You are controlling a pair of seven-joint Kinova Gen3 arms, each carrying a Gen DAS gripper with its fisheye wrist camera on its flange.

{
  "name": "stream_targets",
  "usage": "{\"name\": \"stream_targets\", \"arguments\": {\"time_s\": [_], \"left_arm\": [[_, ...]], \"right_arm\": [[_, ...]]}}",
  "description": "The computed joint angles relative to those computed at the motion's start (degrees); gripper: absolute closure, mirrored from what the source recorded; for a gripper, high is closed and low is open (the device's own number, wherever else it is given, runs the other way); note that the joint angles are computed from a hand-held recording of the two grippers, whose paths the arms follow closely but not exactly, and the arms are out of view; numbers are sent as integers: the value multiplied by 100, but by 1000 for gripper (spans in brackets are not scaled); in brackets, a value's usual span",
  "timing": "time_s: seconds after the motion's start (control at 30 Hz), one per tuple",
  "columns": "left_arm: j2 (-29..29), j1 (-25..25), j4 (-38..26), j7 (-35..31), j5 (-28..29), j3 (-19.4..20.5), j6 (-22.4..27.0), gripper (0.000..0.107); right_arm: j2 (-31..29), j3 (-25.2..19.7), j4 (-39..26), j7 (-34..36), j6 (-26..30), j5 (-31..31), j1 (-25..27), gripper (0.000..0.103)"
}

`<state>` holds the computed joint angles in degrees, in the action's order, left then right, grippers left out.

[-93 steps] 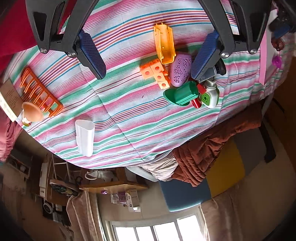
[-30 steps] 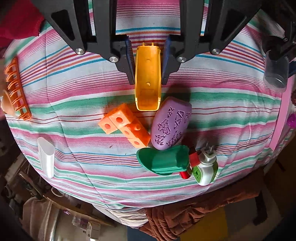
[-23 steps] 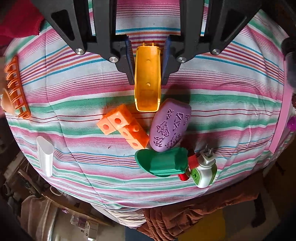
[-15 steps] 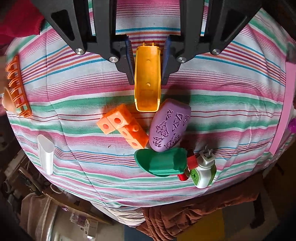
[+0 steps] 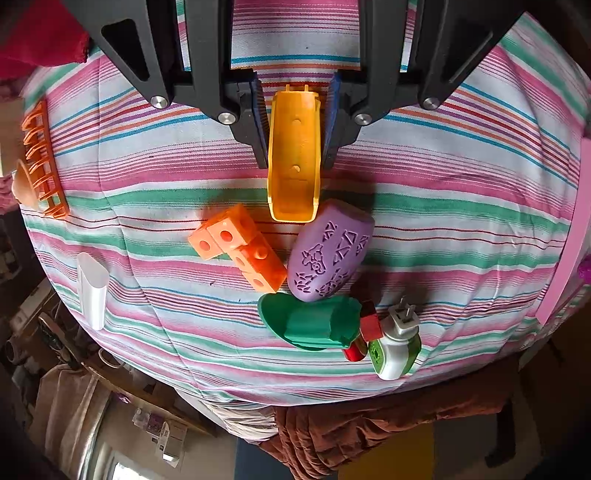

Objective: Organize rigid objects
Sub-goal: 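Carry the black cylinder into the tray and open the left tool while the right holds the yellow piece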

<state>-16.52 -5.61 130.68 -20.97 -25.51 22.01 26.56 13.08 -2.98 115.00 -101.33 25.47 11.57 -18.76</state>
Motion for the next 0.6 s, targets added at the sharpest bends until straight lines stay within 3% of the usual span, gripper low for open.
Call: {"name": "stream_targets", "arguments": {"time_s": [0.17,0.4,0.47,0.6], "left_arm": [[355,-17,-16,-333,245,-615,-339,64],[922,8,-143,-427,174,-1009,-510,64],[1199,-51,-261,-233,-57,-947,-374,64],[1615,218,-370,-409,5,-1327,-392,63]], "right_arm": [[-34,18,34,-65,-5,88,-63,76],[-1,6,6,-20,-18,71,-32,76],[8,1,-2,2,-22,49,-18,76],[6,-4,-15,26,-14,20,-8,76]]}}
